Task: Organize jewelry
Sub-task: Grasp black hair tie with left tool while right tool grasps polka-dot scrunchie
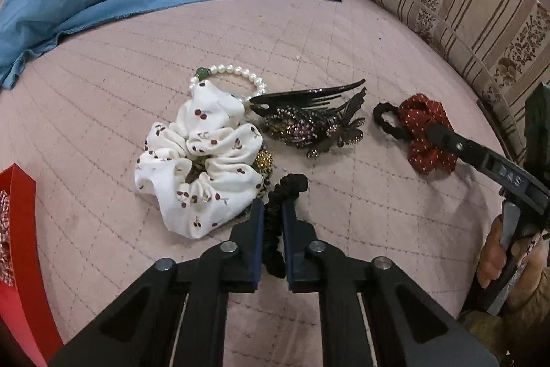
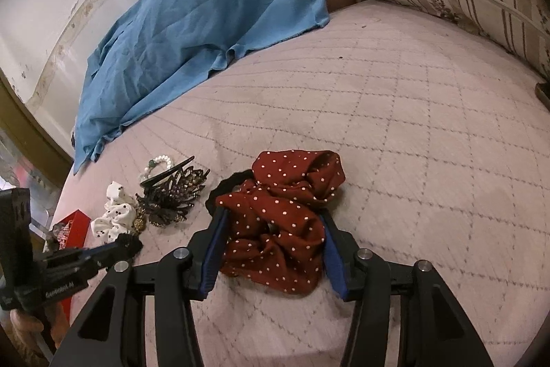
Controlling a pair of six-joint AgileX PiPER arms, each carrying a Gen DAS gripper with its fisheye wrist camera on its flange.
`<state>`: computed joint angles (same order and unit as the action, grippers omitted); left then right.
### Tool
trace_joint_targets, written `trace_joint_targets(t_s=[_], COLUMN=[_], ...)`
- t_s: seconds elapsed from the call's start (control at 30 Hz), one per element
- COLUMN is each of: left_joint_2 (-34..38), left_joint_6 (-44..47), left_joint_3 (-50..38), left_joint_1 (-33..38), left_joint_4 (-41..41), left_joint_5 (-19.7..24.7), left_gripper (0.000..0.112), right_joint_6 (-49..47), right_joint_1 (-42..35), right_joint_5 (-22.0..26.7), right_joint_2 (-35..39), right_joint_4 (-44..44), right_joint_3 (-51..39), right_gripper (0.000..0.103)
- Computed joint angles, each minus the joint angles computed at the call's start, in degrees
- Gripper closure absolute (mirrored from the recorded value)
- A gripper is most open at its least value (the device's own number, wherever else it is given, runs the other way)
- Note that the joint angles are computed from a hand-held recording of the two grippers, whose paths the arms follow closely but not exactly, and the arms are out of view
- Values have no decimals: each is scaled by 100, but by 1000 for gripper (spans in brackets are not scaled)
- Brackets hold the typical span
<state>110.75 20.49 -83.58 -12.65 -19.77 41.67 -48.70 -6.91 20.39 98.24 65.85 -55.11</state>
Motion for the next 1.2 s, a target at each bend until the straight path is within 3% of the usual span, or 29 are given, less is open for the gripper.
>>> trace_joint_targets(t_s=[0.1,0.2,0.37,0.67,0.93,1.2], left_joint_2=[-149,-328,-885,-2080,-2848,-2692], left_joint_6=[-52,-60,166,752,1716,2684], left_joint_3=[130,258,650,1459,2096,2176], left_joint_1=[9,82,249,814,2333,4315], left_joint_4=[-9,-185,-595,-1259,-2077,-2612], left_joint_5=[-52,-89,-54,100,470,846], left_gripper=[104,105,105,105,105,105], right_joint_6=[240,392,474,908,3079,5040], right_joint_1=[25,85,112,133,1269,2975], right_joint_5=[56,-132,-303,157,333,565], right_joint_2=[110,-4,-421,-1539,-2162,-1695], right_joint_4=[-249,-456,-499,-646,-2744,-4813], right_joint_3=[-112,-23,277,709,310,-687], right_gripper=[82,91,93,93,93,92])
